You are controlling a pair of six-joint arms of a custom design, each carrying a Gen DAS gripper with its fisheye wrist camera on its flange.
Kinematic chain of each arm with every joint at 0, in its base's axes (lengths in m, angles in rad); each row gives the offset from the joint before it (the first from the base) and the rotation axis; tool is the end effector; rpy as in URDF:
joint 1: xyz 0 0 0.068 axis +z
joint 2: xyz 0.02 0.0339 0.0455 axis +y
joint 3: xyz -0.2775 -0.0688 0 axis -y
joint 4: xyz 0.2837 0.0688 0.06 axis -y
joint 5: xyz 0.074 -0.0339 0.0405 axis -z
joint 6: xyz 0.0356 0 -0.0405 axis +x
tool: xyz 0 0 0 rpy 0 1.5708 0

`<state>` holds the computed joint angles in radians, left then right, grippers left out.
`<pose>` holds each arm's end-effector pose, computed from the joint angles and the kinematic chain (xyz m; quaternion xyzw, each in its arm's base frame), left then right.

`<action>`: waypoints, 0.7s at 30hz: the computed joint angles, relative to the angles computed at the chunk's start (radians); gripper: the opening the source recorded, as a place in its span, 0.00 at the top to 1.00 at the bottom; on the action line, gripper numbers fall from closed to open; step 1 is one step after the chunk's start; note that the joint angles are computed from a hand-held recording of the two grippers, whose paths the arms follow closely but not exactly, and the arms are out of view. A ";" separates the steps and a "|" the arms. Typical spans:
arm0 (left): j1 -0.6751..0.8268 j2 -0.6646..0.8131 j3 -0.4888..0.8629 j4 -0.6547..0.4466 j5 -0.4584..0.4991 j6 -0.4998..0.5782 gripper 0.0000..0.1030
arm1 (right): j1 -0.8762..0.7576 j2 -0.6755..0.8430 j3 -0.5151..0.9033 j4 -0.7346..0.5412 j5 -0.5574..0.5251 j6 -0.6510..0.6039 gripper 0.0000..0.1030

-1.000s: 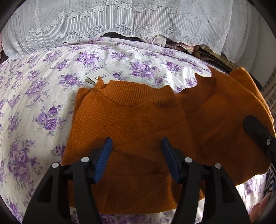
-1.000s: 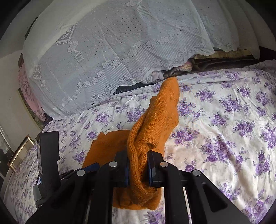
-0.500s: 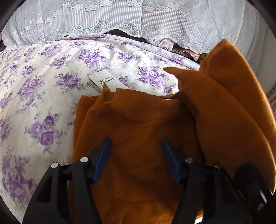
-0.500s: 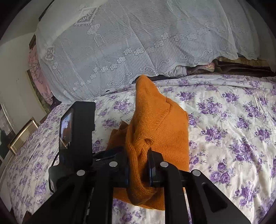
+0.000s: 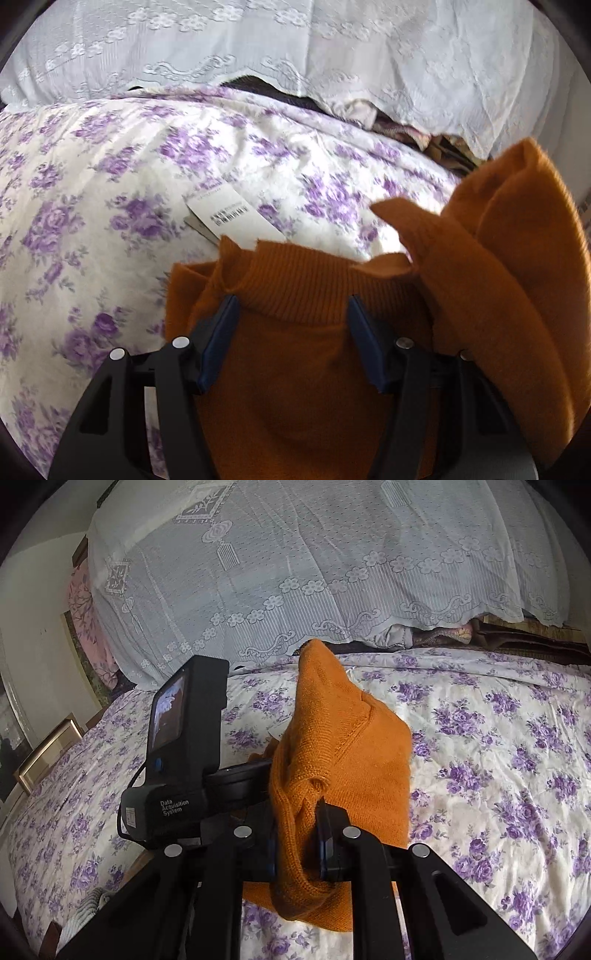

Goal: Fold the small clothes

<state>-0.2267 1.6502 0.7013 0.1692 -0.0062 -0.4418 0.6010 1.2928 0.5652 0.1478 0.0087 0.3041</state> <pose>0.3255 -0.0749 0.1174 -0.1002 0.9173 -0.1237 0.3649 0.2371 0.1622 0.1764 -0.1281 0.8704 0.2045 0.4293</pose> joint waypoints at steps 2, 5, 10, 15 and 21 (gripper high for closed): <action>0.027 -0.032 -0.016 0.006 0.017 -0.010 0.43 | 0.025 0.020 0.021 -0.001 0.022 -0.006 0.84; 0.059 -0.069 -0.029 -0.007 0.016 -0.013 0.44 | 0.067 0.055 0.056 0.000 0.059 -0.013 0.84; 0.116 -0.069 -0.023 -0.059 0.005 -0.013 0.44 | 0.112 0.147 0.123 -0.003 0.073 -0.004 0.84; 0.163 -0.051 -0.027 -0.104 -0.040 -0.028 0.44 | 0.154 0.264 0.190 -0.004 0.092 0.019 0.84; 0.204 -0.107 -0.073 -0.133 -0.086 -0.037 0.44 | 0.187 0.392 0.261 -0.031 0.096 0.028 0.84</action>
<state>-0.0230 1.5429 0.6280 0.0365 -0.0919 -0.4788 0.7878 1.6851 0.8262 0.1168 0.1047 0.3323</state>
